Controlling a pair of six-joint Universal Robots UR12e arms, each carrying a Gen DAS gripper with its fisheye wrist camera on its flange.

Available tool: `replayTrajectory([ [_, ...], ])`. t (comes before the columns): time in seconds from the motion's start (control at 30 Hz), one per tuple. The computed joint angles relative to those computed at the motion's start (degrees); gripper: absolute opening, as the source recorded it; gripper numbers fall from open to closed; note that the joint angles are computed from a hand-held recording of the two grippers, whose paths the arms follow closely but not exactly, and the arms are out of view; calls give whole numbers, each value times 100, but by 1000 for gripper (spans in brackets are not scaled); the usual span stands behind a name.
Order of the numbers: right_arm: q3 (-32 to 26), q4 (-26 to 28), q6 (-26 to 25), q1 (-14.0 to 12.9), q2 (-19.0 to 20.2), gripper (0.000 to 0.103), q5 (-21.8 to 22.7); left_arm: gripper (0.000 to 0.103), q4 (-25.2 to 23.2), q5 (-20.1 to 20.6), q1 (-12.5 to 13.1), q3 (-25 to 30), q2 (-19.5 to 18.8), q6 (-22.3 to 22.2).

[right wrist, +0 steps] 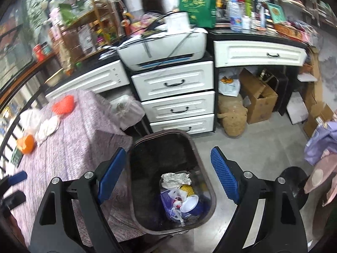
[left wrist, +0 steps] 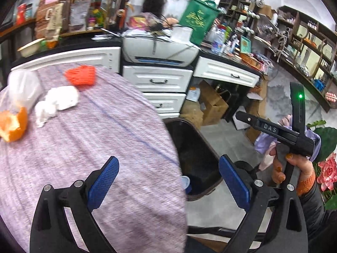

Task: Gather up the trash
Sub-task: 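Move both open tools back toward the table, then grasp the green-and-white milk carton with the left tool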

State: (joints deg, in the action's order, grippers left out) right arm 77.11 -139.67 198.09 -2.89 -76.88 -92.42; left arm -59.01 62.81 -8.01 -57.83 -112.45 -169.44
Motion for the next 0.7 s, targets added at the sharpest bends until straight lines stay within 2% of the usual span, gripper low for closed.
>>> replayTrajectory([
  [0.43, -532, 362, -836, 369, 276, 82, 789, 94, 775, 630, 564, -580, 400, -707],
  [0.7, -1071, 664, -1354, 680, 585, 82, 1273, 96, 955, 1142, 931, -799, 558, -941],
])
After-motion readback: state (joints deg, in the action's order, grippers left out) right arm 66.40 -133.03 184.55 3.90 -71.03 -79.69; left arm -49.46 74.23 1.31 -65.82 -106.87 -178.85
